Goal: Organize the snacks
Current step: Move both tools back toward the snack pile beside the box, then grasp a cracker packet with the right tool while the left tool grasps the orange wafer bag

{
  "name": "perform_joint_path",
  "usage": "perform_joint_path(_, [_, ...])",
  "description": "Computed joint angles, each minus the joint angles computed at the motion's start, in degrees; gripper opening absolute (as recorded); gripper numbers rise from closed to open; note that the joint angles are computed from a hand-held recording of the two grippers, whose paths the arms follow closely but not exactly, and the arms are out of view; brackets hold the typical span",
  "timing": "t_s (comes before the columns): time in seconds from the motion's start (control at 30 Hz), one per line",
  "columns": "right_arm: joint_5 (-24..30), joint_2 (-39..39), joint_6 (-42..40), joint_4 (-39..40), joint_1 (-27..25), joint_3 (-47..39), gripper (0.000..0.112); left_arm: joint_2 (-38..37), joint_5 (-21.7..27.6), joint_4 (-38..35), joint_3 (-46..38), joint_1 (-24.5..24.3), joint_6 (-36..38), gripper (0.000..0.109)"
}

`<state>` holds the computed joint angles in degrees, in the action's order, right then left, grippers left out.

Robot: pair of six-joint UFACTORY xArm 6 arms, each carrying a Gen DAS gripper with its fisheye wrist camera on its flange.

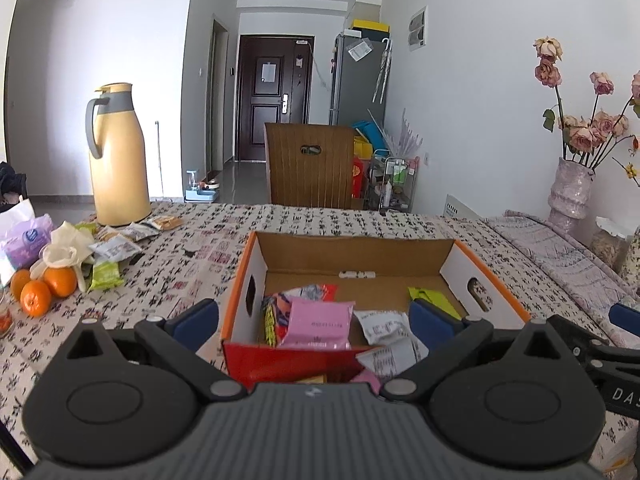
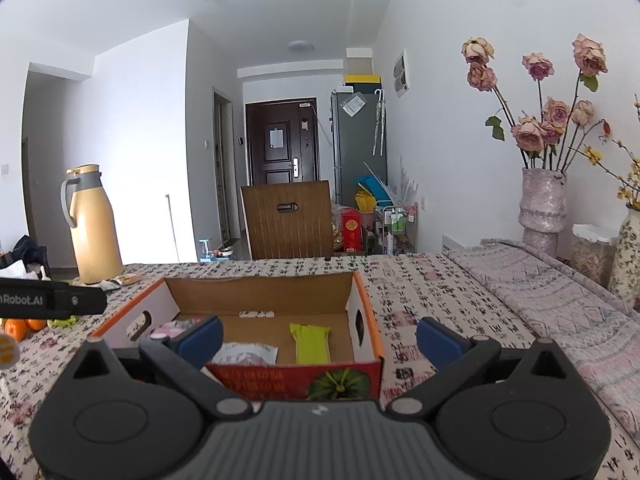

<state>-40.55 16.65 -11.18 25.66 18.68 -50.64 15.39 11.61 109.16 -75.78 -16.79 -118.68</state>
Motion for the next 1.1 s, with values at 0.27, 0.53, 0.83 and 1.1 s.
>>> perform_joint_path(0.27, [-0.6, -3.2, -0.3, 0.8, 0.6, 6.1, 0.103, -3.4, 0.2, 0.6, 5.9, -0.2, -1.9, 0.103])
perform_joint_path(0.53, [-1.2, -6.1, -0.1, 0.7, 1.1, 12.0, 0.103, -6.0, 0.6, 1.7, 11.4, -0.4, -4.4, 0.103])
perform_joint_path(0.83, [-1.3, -7.3, 1.4, 0.7, 0.9, 16.9, 0.103, -8.1, 1.2, 4.5, 16.5, -1.0, -7.8, 0.103])
perform_joint_path(1.1, [-1.1, -7.4, 1.7, 2.2, 0.3, 19.0, 0.103, -8.6, 0.8, 6.6, 17.9, -0.8, -10.3, 0.103])
